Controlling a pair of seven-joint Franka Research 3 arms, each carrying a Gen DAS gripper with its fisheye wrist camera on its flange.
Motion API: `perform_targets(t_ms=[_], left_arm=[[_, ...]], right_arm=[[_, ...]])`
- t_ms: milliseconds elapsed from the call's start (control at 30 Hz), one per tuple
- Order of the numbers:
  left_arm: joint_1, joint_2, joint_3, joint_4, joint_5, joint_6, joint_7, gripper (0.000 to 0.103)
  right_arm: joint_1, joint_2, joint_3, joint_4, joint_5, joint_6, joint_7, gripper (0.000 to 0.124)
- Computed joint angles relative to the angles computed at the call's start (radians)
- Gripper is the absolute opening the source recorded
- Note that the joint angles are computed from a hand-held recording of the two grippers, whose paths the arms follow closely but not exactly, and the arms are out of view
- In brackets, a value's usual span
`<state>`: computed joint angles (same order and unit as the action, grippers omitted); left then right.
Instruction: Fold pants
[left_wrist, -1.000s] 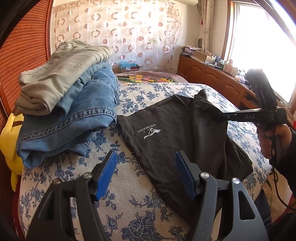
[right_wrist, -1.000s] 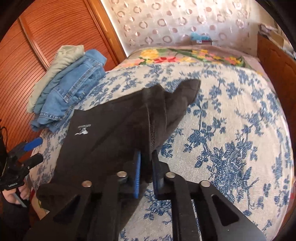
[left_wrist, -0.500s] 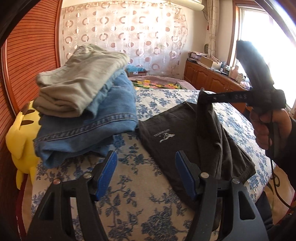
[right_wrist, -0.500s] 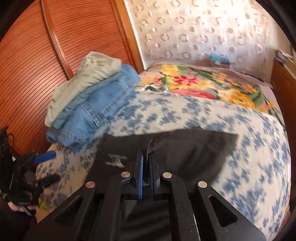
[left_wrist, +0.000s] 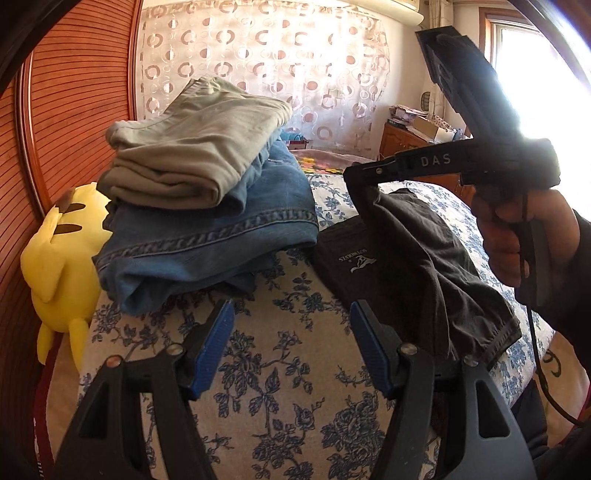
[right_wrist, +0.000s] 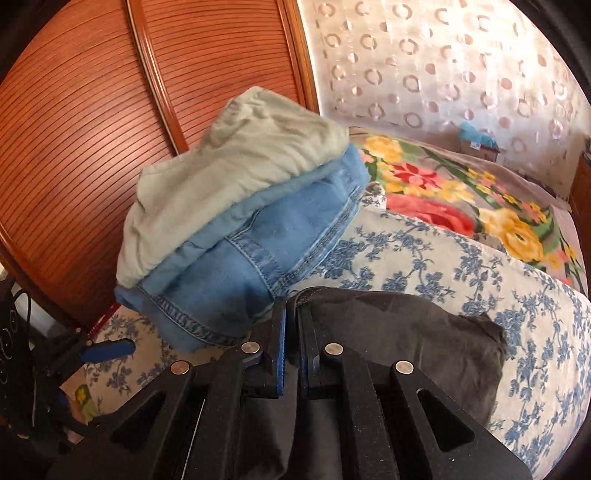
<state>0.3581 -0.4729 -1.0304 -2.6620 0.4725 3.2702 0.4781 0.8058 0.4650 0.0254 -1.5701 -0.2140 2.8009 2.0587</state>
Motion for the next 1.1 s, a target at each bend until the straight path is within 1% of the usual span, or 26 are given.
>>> perform_targets(t_ms=[33, 67, 100, 133, 167, 333, 500, 567, 667, 867, 1000, 1100], left_arm=[[-0.002, -0.001, 0.002, -0.001, 0.000, -0.001, 0.000, 0.065], [-0.004, -0.001, 0.002, -0.001, 0.001, -0.002, 0.000, 0.065], [-0.005, -0.002, 0.003, -0.001, 0.002, -0.003, 0.000, 0.065], [-0.008, -0.003, 0.003, 0.001, 0.002, -0.006, -0.001, 0.065], [-0.009, -0.002, 0.003, 0.004, 0.004, -0.009, -0.002, 0.065], [0.011, 0.010, -0.022, 0.031, 0.017, -0.012, -0.009, 0.065], [0.062, 0.039, -0.083, 0.073, 0.037, -0.021, -0.012, 0.065], [0.086, 0.051, -0.112, 0.089, 0.045, -0.022, -0.013, 0.065], [0.119, 0.068, -0.152, 0.109, 0.053, -0.022, -0.012, 0.065], [0.186, 0.100, -0.229, 0.138, 0.057, -0.016, -0.010, 0.065], [0.204, 0.112, -0.262, 0.147, 0.051, -0.016, -0.001, 0.065], [0.197, 0.119, -0.268, 0.141, 0.045, -0.014, 0.004, 0.065]], right_arm=[[0.006, 0.004, -0.009, 0.004, -0.004, -0.008, 0.014, 0.006], [0.006, 0.002, -0.008, 0.000, -0.004, -0.010, 0.018, 0.013], [0.004, 0.000, -0.007, -0.005, -0.003, -0.010, 0.019, 0.017], [0.009, -0.007, -0.015, -0.015, -0.012, -0.011, 0.029, 0.023], [0.018, -0.017, -0.028, -0.028, -0.031, -0.012, 0.045, 0.024], [0.010, -0.083, -0.035, -0.121, -0.081, 0.029, 0.084, 0.032], [0.010, -0.164, -0.057, -0.240, -0.165, 0.081, 0.176, 0.033], [0.016, -0.201, -0.069, -0.295, -0.232, 0.088, 0.235, 0.033], [0.010, -0.251, -0.067, -0.373, -0.322, 0.104, 0.314, 0.033], [-0.019, -0.322, -0.043, -0.487, -0.484, 0.104, 0.471, 0.033], [-0.045, -0.384, -0.021, -0.573, -0.606, 0.113, 0.605, 0.033], [-0.071, -0.433, 0.009, -0.635, -0.678, 0.102, 0.684, 0.033]])
